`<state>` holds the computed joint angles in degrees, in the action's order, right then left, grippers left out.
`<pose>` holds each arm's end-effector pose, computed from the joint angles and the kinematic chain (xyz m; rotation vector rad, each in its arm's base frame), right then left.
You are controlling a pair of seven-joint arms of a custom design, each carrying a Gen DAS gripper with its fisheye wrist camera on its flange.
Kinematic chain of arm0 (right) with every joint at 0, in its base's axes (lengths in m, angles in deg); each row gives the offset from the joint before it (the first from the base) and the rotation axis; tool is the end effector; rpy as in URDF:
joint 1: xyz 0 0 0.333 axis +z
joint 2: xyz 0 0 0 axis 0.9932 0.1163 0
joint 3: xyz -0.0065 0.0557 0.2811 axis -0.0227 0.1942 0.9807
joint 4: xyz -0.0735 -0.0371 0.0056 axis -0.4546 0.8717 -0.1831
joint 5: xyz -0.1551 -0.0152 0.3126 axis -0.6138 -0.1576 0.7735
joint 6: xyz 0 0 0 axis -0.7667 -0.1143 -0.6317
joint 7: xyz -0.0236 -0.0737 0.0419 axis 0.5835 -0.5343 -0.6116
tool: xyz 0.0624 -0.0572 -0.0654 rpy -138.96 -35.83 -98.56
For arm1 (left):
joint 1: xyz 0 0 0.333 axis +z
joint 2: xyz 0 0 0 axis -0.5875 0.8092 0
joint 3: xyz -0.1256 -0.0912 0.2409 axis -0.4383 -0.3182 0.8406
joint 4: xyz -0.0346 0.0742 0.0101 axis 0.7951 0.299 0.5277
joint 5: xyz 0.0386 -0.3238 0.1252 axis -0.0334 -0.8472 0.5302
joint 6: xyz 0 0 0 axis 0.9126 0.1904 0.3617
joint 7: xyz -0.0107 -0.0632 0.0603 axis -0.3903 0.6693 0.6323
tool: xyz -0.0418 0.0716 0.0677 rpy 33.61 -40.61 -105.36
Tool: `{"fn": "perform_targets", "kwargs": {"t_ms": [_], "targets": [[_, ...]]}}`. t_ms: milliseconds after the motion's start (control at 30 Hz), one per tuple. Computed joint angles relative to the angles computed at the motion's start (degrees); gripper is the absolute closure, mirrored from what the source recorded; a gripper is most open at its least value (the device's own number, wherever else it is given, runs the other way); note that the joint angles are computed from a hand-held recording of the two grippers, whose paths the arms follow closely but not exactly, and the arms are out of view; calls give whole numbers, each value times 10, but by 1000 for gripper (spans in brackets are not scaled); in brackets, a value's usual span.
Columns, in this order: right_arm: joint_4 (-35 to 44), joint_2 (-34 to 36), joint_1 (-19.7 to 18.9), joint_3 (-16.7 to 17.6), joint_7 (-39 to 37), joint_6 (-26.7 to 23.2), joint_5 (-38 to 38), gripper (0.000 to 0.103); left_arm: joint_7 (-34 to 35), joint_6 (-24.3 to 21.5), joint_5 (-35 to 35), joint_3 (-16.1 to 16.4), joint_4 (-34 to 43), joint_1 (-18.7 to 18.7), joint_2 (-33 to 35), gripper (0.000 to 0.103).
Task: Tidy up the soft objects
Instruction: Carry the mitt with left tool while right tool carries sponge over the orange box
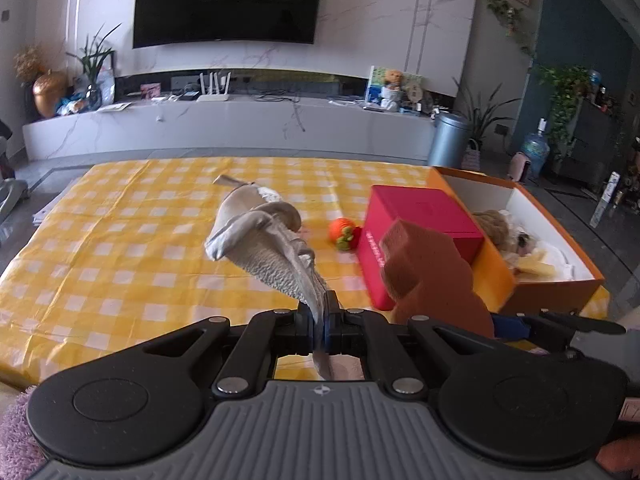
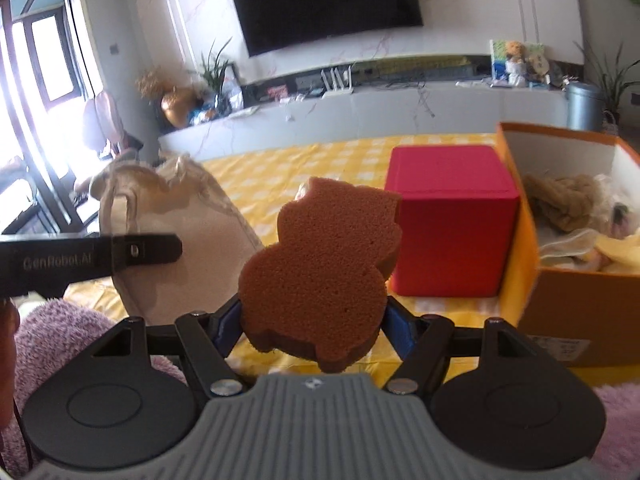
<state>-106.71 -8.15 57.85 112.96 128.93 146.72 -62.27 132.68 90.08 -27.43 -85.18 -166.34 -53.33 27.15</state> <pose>0.4237 0.1426 0.4592 -1.4199 1.7512 -0.6477 0.4900 -0.1915 0.5273 -1.3095 2.1629 -1.1559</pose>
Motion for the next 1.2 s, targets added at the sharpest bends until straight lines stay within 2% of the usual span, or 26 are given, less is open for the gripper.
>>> {"fn": "perform_targets", "kwargs": {"t_ms": [100, 167, 300, 433, 600, 700, 833, 1033, 1200], "targets": [[-20, -34, 18, -20, 4, 9, 14, 33, 37, 4, -31, 3, -5, -17, -16, 98], [-28, -57, 21, -25, 5, -1, 22, 33, 64, 5, -53, 6, 2, -31, -21, 98], [-43, -98, 34, -58, 16, -28, 21, 33, 117, 0, -82, 1, 32, -55, -15, 98], [-57, -138, 31, -90, 22, -52, -1, 33, 163, -13, -106, -17, 80, -65, 10, 98], [-68, -172, 25, -145, -4, -87, -47, 33, 181, -47, -104, -59, 170, -53, 71, 98], [-63, -175, 20, -178, -32, -109, -77, 33, 163, -51, -62, -88, 227, -47, 121, 98], [-42, -157, -4, -202, -59, -135, -118, 33, 107, -61, 25, -110, 296, -52, 191, 98], [-6, -91, -20, -240, -77, -162, -171, 33, -13, -100, 188, -93, 396, -87, 295, 98], [20, -32, 19, -301, -97, -186, -196, 33, -61, -128, 288, -86, 450, -101, 352, 98]]}}
